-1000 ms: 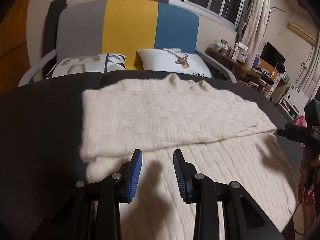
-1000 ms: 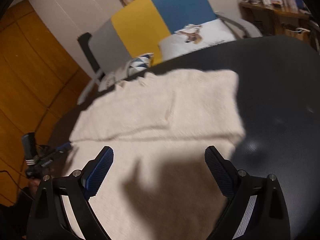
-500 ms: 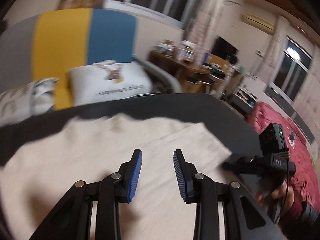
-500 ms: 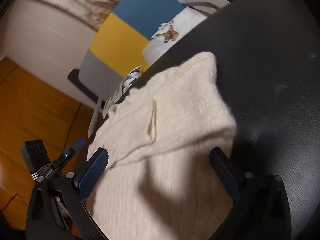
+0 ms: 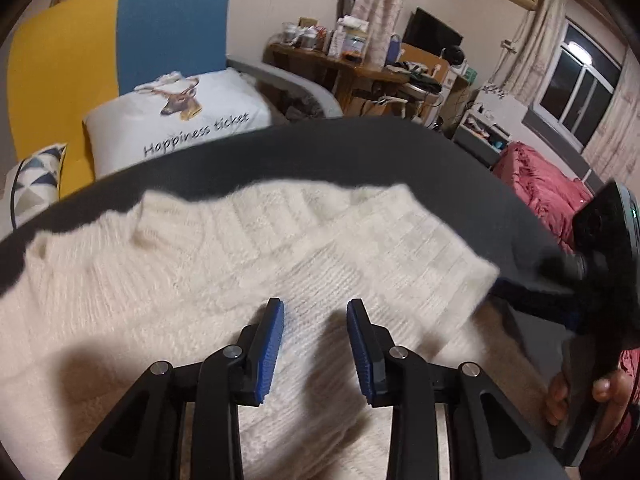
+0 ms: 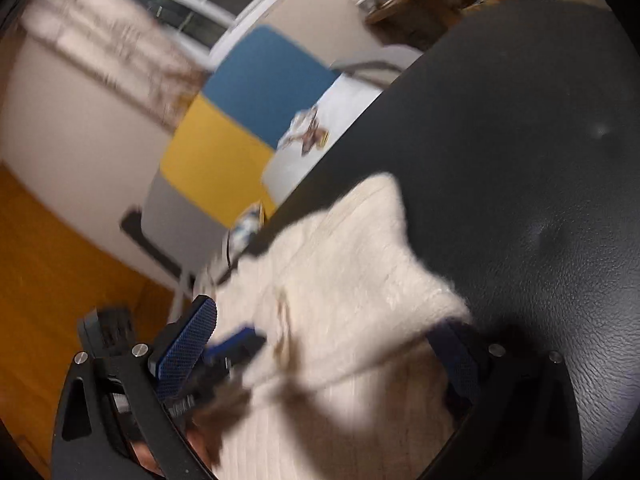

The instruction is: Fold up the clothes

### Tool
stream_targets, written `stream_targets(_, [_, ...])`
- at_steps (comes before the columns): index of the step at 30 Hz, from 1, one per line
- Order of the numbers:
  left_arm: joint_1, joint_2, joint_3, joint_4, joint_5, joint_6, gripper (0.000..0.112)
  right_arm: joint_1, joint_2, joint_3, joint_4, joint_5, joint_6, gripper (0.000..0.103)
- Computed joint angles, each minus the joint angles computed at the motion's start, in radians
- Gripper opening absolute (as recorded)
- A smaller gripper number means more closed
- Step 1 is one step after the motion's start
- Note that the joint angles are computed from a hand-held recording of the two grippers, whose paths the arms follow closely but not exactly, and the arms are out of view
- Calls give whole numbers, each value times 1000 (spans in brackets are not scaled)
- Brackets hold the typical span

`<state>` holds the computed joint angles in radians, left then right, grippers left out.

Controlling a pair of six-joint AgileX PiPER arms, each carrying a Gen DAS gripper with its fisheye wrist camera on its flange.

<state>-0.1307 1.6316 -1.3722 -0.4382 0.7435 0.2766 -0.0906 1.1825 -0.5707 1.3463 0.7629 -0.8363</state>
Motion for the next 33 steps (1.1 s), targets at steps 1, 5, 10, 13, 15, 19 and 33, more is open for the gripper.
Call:
stream_targets(1, [10,10,-18,-50,6,37,33,-22,-21,-12,-68,33,34,103])
stream_targets(5, [52,101,-128,-202,61,119,33,-178,-107,-67,-142,229,-10,103])
stream_targets(10, [37,144,-133,-188,62,100,33,-118,210,-270,57,373,-64,103])
stream_targets(13, [40,142,-91,-224,28,134,32,-31,389,-404,32,329,30,103])
stream_targets(15, [36,139,-73,-223,11,139,32,-11,469,-446,-20,273,79,103])
stream_targets(19, [82,122,-79,-289,63,153,32,-70,523,-415,13,251,44,68])
stream_targets(33, [382,-65,155,-157,29,153,32,322,584,-682,-321,167,208,90])
